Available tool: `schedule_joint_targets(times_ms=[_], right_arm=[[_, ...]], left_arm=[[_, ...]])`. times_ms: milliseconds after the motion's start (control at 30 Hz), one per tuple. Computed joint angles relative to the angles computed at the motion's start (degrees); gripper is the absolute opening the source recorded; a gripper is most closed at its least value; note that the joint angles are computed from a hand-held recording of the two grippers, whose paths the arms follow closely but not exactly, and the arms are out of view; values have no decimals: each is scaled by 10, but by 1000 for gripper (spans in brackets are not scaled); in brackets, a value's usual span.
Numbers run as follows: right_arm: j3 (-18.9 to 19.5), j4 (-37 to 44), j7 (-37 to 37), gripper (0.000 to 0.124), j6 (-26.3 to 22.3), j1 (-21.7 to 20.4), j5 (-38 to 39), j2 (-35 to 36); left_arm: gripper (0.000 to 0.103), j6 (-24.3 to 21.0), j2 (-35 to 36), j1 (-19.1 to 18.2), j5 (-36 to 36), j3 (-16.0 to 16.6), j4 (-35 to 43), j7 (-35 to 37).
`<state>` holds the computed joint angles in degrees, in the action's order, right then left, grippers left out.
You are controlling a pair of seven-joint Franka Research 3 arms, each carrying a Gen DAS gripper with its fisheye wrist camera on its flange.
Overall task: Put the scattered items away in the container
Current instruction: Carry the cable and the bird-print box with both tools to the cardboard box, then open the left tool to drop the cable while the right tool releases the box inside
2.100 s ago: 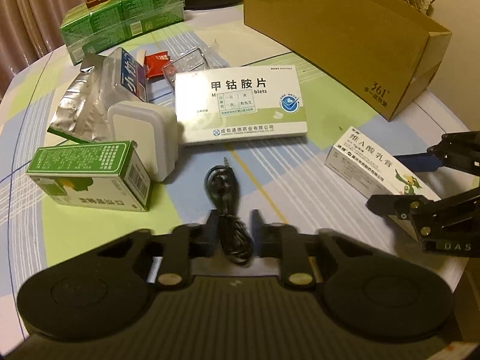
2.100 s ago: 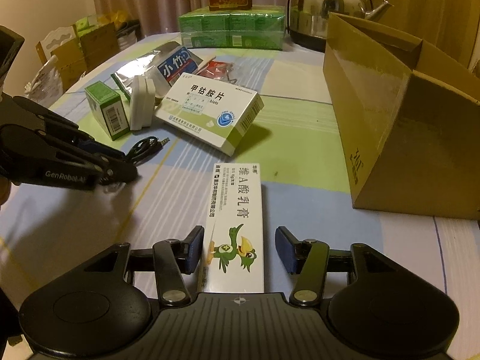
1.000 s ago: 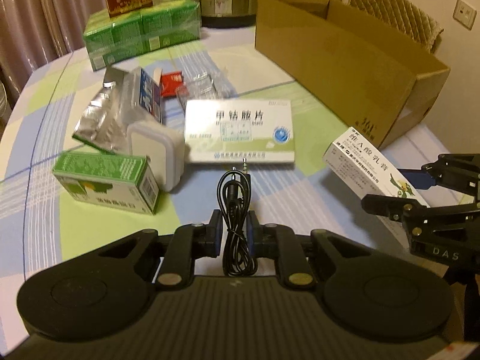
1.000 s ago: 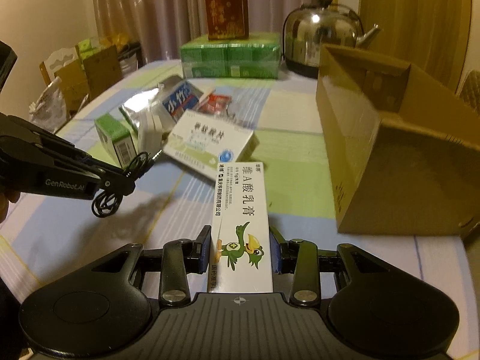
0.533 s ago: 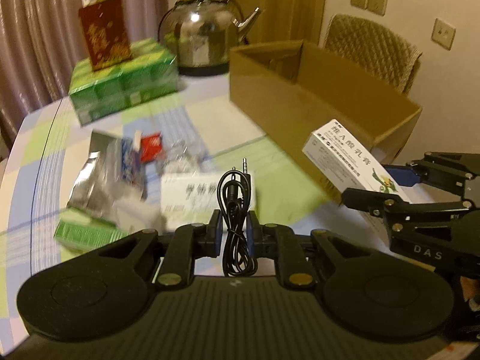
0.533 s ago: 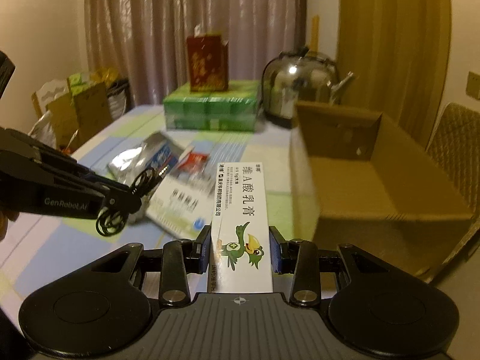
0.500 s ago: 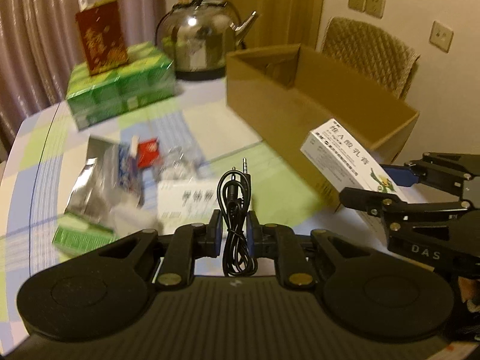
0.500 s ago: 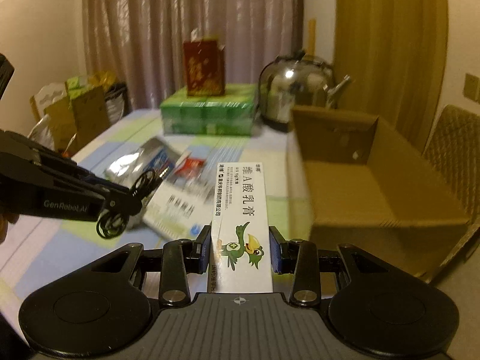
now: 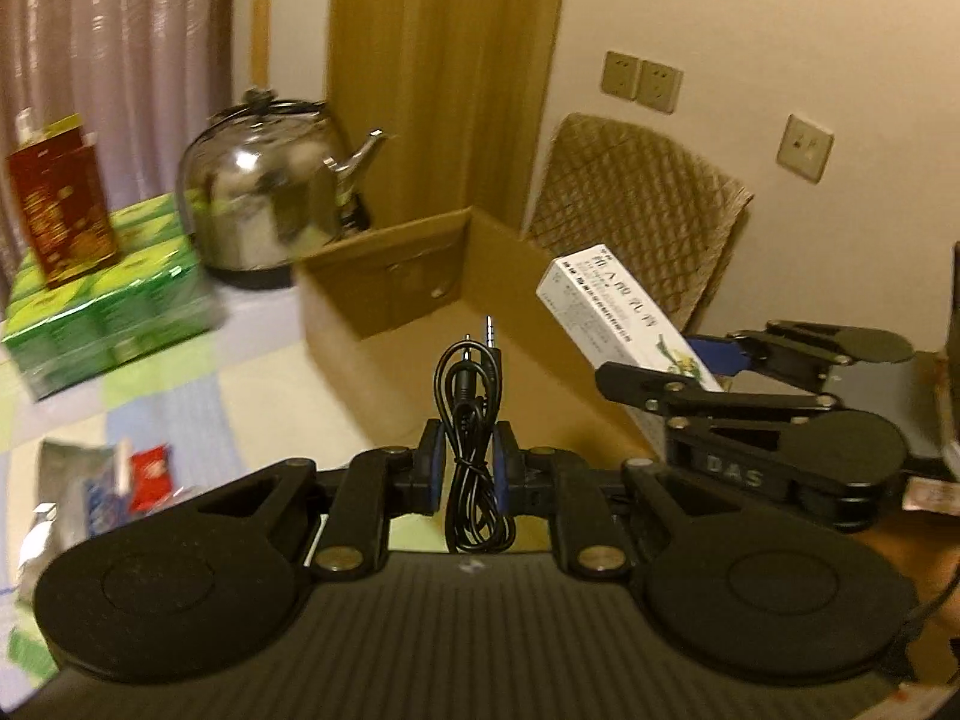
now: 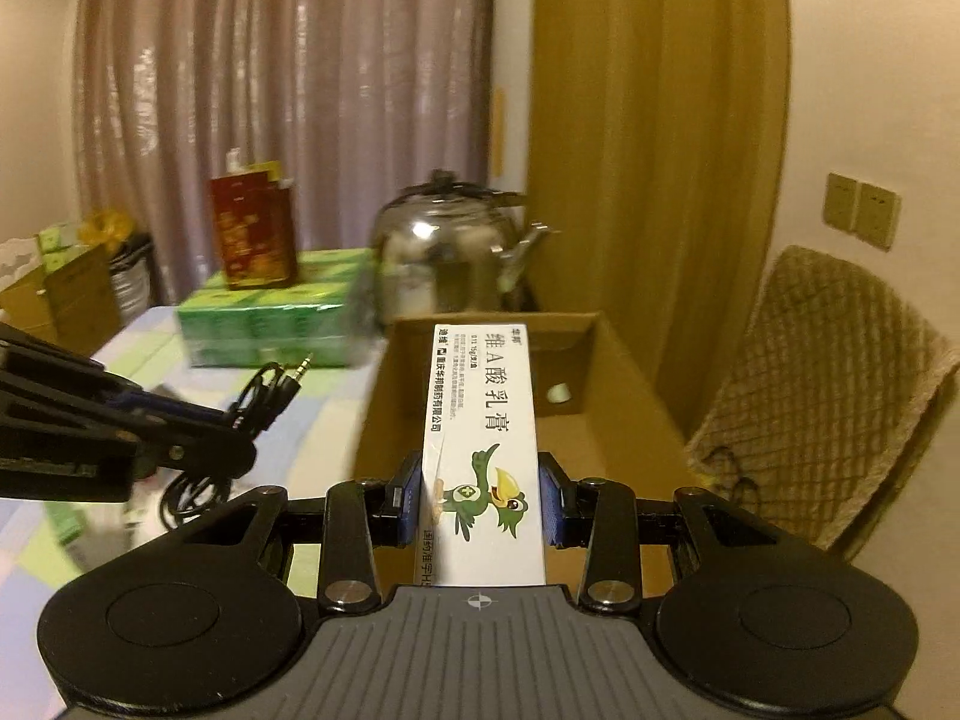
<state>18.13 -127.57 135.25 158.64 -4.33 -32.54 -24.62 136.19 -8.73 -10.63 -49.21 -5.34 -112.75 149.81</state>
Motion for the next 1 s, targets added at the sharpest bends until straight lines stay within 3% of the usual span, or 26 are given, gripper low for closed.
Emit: schedule_joint_targets(times_ms=[300,533,1000], right_arm=[[-37,-6,-27,35,19,-11,17,17],[-48,-16,-37,35,42,-23,35,30],[-53,-8,-68,35,48,-12,63,53]], left_arm=[[12,7,73,-6,-9,-38,57,-38],[13,31,94,-4,22,-62,56,-54],[24,51,67,5,4,-50,25,-50]])
